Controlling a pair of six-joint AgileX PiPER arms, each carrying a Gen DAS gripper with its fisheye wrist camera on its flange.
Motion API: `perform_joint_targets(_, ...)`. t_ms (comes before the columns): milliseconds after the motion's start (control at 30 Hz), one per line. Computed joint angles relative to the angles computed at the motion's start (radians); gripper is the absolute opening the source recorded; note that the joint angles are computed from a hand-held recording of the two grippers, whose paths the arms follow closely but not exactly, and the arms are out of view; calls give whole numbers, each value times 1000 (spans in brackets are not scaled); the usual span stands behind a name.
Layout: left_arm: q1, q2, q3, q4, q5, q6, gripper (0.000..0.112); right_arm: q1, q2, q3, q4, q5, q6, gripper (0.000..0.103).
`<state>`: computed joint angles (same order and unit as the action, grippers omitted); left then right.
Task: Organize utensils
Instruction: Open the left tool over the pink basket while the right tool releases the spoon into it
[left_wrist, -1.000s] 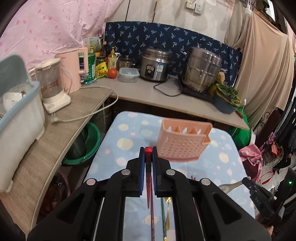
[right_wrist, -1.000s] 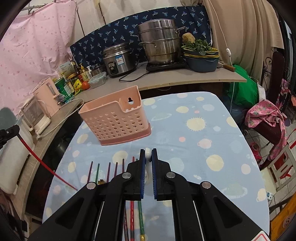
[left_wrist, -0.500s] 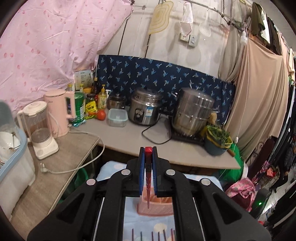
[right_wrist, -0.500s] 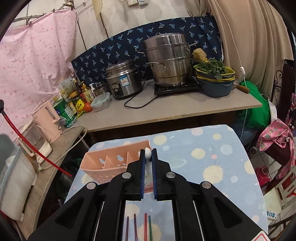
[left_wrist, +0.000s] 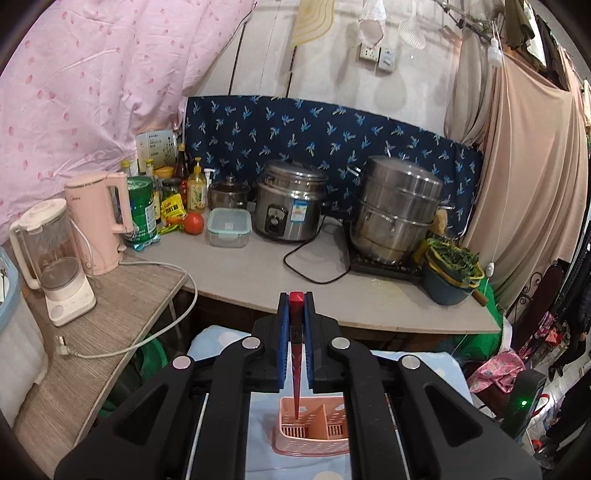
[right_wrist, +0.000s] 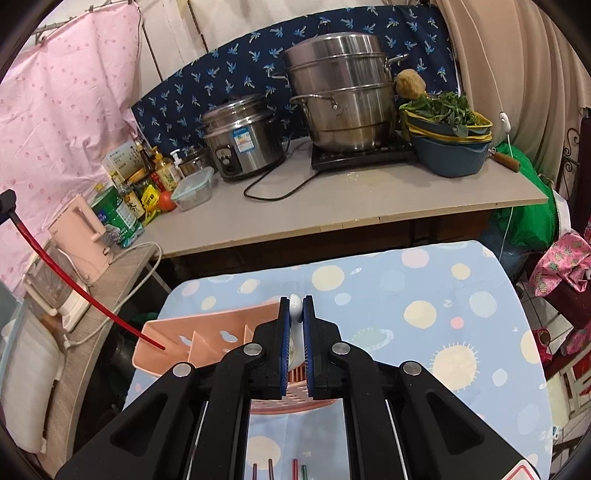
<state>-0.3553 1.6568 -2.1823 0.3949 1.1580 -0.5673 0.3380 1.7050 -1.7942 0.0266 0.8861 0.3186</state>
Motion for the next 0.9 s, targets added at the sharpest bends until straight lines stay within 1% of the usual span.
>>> perform_joint_targets(200, 30, -21, 137, -27, -55, -19, 7, 11, 25, 19, -1, -12, -8, 8)
perform_joint_targets(267, 35, -40, 185, -23, -77, -23, 7, 10, 15, 36, -3, -25, 3, 9)
perform_joint_targets(333, 38, -50, 204, -22, -80, -22, 7, 10, 3, 40, -10, -24, 9, 11)
perform_joint_targets(433, 39, -60, 220, -19, -81, -26, 12, 7, -14, 42, -5, -13, 6, 11)
perform_joint_targets(467, 39, -68, 231, -15, -88, -32, 17, 11, -23, 45, -11, -10, 6, 11)
perform_joint_targets(500, 36, -84, 255, -8, -95, -38, 22, 14, -35, 54, -15, -11, 5, 12)
perform_joint_targets(600, 15, -133, 314, 30, -98, -63, 28, 25, -83, 92, -20, -11, 2, 17)
perform_joint_targets(667, 4, -167, 348, 38, -93, -71, 29, 34, -127, 135, -27, -17, 6, 21)
perform_joint_targets(833, -21, -251, 440, 45, -79, -98, 29, 73, -234, 236, -68, -13, 33, 22)
perform_joint_targets(900, -44, -283, 481, 62, -68, -116, 29, 91, -276, 277, -83, -14, 43, 26)
